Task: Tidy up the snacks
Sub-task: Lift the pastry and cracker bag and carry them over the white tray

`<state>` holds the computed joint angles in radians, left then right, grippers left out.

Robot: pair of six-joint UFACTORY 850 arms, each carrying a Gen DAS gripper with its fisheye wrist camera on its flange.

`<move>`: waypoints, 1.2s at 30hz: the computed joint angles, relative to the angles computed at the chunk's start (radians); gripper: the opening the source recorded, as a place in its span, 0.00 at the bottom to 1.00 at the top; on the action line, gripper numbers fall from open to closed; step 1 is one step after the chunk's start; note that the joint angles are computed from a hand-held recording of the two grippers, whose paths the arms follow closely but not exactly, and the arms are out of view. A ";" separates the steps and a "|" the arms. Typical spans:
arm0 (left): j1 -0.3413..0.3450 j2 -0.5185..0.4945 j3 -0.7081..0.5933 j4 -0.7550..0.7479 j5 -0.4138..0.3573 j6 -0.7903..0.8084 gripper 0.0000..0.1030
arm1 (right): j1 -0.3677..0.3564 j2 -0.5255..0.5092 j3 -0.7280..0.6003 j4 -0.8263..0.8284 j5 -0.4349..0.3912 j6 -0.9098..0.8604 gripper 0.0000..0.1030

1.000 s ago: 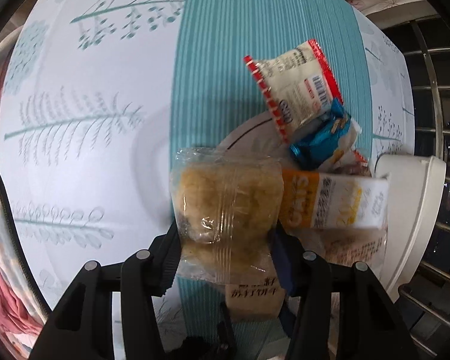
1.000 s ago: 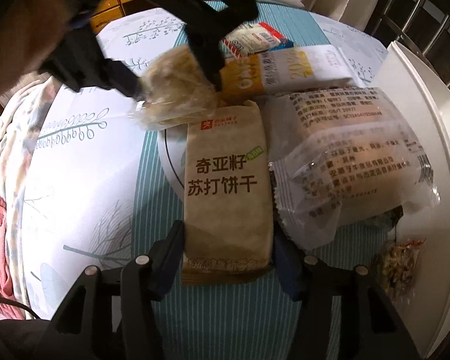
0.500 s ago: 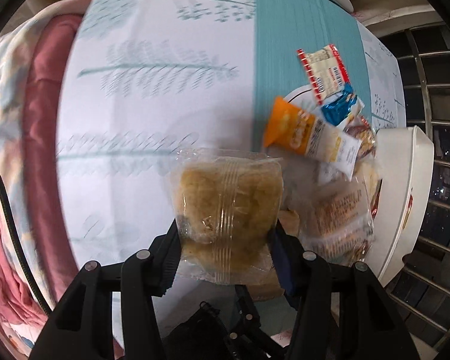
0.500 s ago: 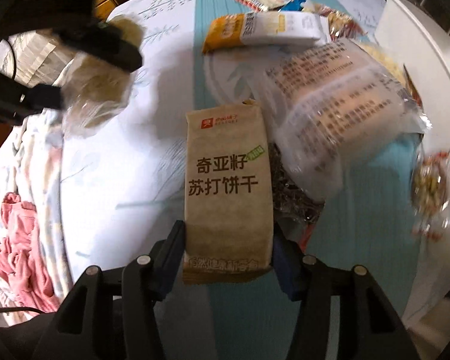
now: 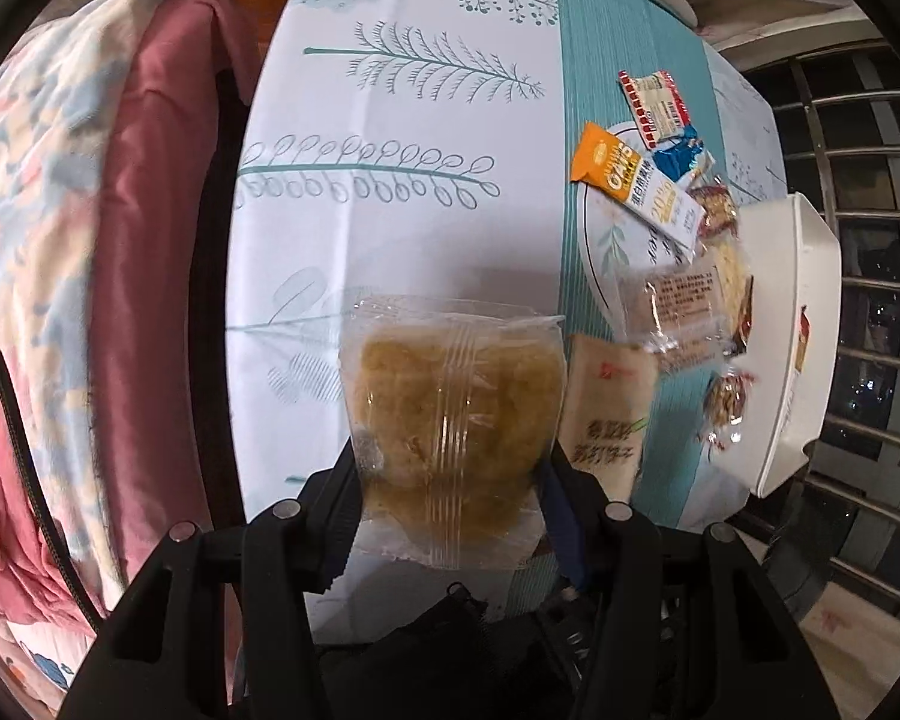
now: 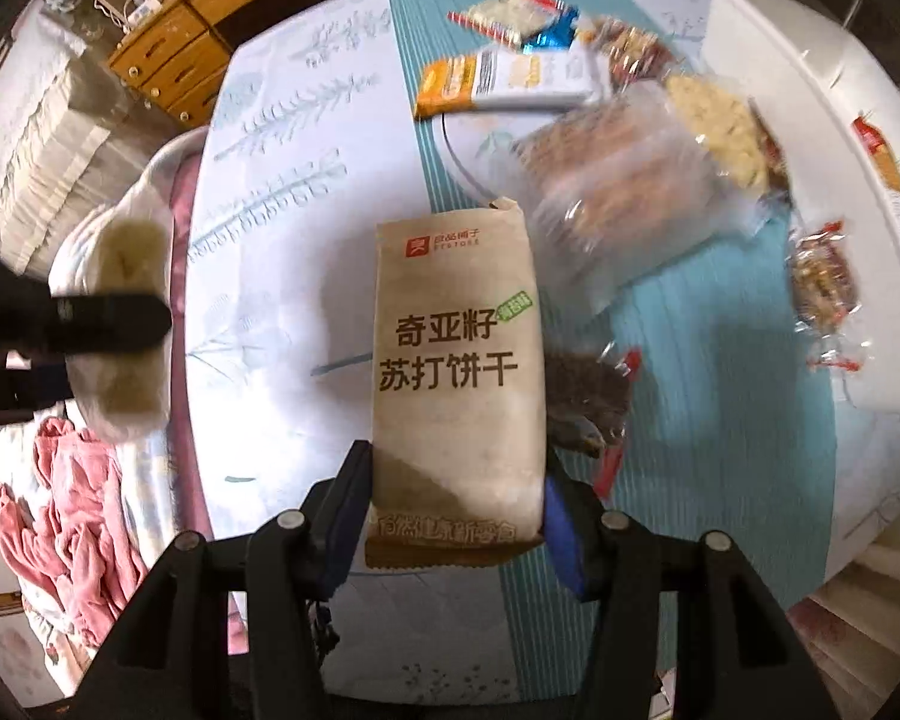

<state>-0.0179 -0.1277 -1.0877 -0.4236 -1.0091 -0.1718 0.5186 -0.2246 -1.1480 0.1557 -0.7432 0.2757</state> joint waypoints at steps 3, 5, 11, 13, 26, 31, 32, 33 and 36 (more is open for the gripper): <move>0.005 0.034 0.014 -0.002 -0.006 0.010 0.51 | 0.004 0.060 0.032 -0.020 0.038 0.020 0.51; 0.005 0.055 0.019 -0.005 -0.011 0.016 0.50 | 0.000 0.082 0.027 -0.034 0.057 0.025 0.51; -0.014 0.116 0.036 -0.012 0.024 0.022 0.51 | -0.016 0.107 0.029 -0.039 0.125 -0.005 0.51; -0.024 0.132 0.040 -0.009 0.038 0.015 0.51 | -0.029 0.124 0.040 -0.031 0.152 -0.028 0.51; -0.164 0.218 0.040 -0.031 0.236 -0.021 0.51 | -0.114 0.230 0.099 0.043 0.304 -0.263 0.51; -0.247 0.194 -0.001 0.014 0.298 -0.120 0.51 | -0.189 0.258 0.108 0.198 0.320 -0.520 0.51; -0.265 0.189 -0.010 0.032 0.313 -0.145 0.51 | -0.210 0.263 0.108 0.235 0.320 -0.582 0.51; -0.281 0.183 -0.017 0.048 0.327 -0.168 0.51 | -0.225 0.265 0.107 0.254 0.320 -0.618 0.51; -0.328 0.156 -0.047 0.070 0.359 -0.237 0.51 | -0.282 0.266 0.099 0.329 0.308 -0.745 0.51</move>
<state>-0.3459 0.0283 -1.1346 -0.3531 -0.6502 -0.4089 0.2363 0.0412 -1.0490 0.4848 -0.4355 -0.4695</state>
